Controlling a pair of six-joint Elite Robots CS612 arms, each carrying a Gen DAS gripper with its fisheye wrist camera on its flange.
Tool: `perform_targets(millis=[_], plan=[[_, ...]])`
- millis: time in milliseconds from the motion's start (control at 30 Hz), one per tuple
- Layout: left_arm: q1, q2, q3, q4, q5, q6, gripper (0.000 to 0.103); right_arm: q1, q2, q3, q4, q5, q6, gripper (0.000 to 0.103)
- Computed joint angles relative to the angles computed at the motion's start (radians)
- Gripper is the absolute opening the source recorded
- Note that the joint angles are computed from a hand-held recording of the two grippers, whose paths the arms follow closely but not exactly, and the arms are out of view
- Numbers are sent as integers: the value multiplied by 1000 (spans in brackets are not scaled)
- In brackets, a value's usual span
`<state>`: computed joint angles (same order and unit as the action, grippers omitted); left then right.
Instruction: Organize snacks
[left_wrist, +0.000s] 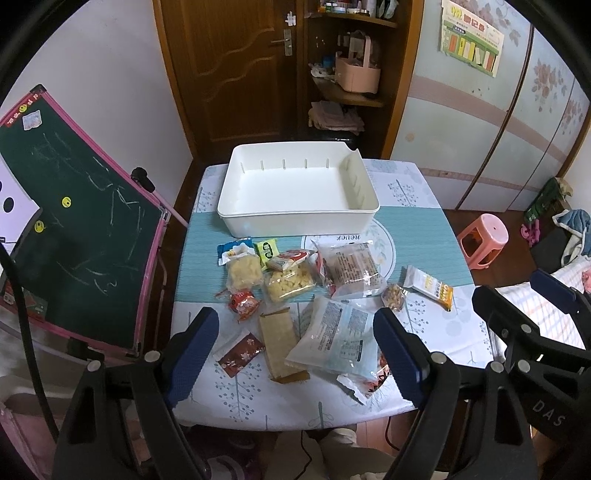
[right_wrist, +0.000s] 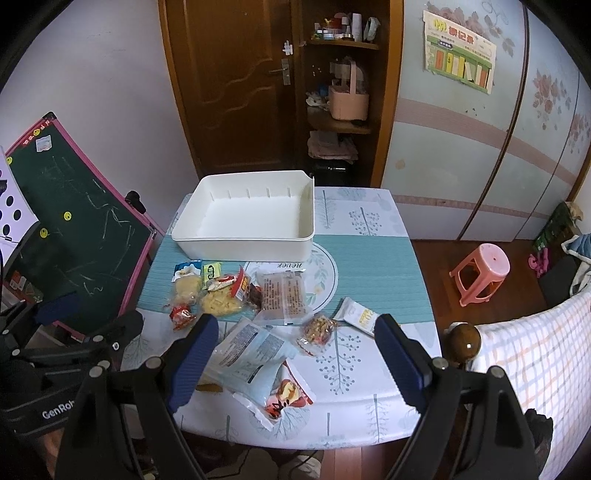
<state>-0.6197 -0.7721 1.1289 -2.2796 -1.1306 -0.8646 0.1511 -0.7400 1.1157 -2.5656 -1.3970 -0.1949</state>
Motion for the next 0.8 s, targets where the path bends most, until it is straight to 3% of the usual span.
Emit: perform_targets(millis=[433,800], plan=[[-2,-2,5,-5,3,1,85,2,3,-4,-10,9,-9,87],[17,0,29,-50,-24,45,85,7,25,-25,-11,-10,-37,87]])
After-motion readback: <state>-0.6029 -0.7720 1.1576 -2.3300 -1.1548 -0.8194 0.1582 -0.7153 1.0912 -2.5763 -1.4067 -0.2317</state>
